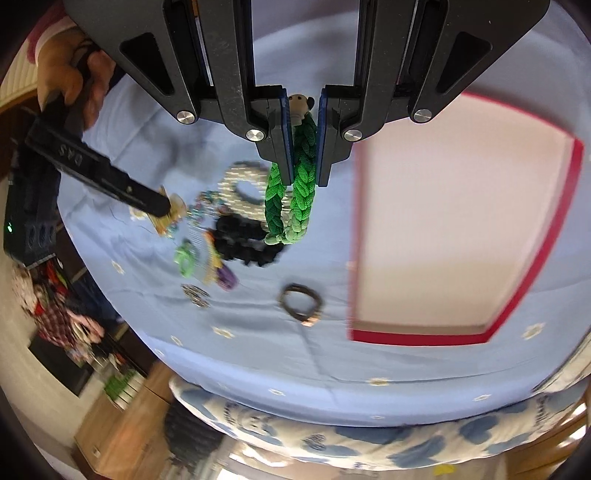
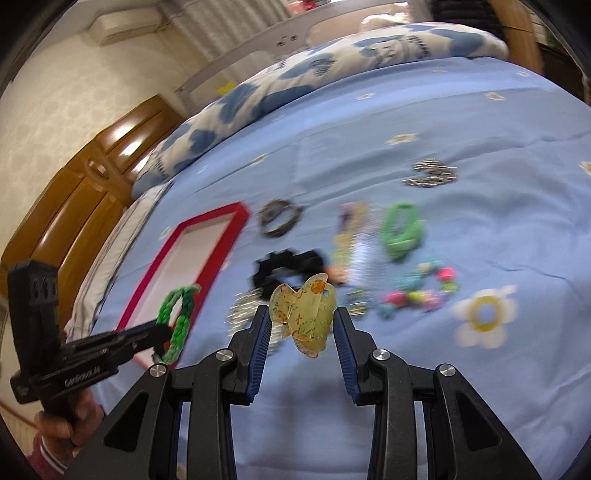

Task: Organize jewelry
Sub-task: 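Carry the green hair tie and yellow claw clip with both grippers over the red-rimmed tray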

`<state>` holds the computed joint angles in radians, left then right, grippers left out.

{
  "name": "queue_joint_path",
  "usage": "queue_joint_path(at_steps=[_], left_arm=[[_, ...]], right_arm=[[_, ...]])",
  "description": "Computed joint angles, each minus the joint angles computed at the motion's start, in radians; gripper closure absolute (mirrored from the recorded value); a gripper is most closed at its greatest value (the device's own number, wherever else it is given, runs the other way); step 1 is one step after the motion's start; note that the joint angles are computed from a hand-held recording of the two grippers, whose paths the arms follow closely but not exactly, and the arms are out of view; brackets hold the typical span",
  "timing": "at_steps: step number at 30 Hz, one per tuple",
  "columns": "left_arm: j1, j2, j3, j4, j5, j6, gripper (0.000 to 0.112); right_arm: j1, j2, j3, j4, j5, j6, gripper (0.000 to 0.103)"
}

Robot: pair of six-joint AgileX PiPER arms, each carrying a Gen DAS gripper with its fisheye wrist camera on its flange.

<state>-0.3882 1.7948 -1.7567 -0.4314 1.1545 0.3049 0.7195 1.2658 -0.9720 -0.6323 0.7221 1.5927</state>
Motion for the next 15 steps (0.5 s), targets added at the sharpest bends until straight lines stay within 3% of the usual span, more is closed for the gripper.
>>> queue_joint_path(at_steps=[15], left_arm=[[0.212,0.040,-0.048,0.007,0.012,-0.011,0.103]], right_arm=[[0.023,0.331,-0.375,0.168,-0.085,-0.294,0.068]])
